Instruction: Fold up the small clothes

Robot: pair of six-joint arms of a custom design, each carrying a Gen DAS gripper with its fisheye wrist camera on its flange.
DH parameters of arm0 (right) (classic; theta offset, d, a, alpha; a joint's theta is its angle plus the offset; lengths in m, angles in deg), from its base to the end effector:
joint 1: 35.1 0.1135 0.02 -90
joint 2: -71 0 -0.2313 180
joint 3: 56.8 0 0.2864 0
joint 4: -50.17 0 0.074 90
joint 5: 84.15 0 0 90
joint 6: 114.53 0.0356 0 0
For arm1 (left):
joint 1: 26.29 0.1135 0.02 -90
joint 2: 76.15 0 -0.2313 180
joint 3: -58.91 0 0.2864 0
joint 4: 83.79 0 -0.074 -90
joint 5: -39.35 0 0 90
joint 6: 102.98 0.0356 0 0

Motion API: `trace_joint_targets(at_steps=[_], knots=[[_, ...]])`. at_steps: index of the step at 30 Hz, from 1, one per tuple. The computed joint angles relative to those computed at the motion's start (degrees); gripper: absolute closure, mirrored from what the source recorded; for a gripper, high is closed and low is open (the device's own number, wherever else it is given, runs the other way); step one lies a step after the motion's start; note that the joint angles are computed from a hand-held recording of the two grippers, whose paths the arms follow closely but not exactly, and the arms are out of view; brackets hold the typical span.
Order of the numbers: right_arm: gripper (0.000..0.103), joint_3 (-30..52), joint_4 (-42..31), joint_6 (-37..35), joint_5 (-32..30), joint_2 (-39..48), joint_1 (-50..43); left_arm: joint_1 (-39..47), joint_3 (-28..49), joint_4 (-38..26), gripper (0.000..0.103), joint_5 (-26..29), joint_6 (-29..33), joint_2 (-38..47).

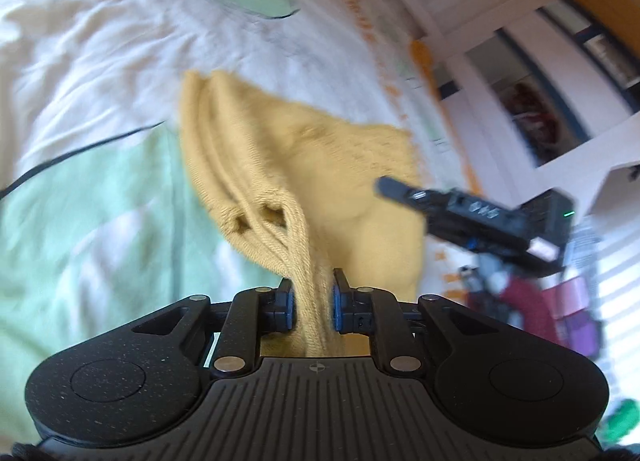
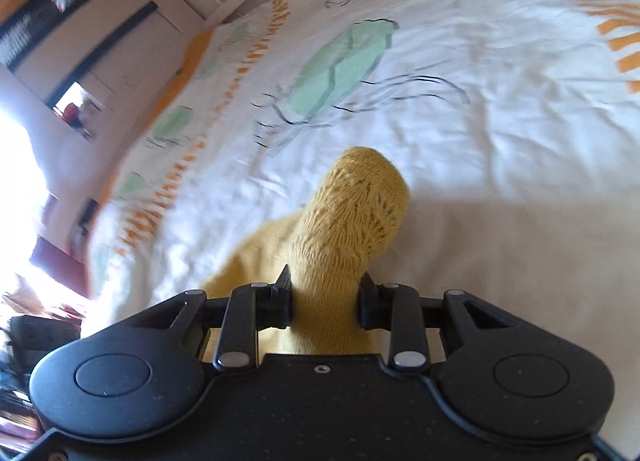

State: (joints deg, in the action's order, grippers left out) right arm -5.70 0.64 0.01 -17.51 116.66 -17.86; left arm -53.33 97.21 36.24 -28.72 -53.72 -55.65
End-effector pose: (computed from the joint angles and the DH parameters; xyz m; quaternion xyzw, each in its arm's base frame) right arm 0.2060 0.0787 0.2319 -0.0214 0.9049 0.3103 0.2904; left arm 0.1323 -0.0825 0.2102 -0.0305 0.9002 -0.3663 0.2334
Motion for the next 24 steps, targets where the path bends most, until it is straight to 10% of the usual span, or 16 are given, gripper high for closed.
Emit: trace_joint_targets(at_steps=[7, 15, 24], knots=[[0.043, -8.01, 1.34, 2.00, 15.32, -11.29, 5.95, -7.68, -0.49, -7.17, 0.081, -14.03, -0.30, -3.94], [0.034, -13.34, -3.85, 2.19, 19.54, -27.31, 7.52, -22.88, 9.45, -11.21, 0.080, -32.19, 1.89, -2.64], [0.025, -14.87, -7.31, 1.72, 24.28, -33.35, 10.19, -19.89, 11.83, 6.33, 0.076, -34.50, 8.43, 12.84]])
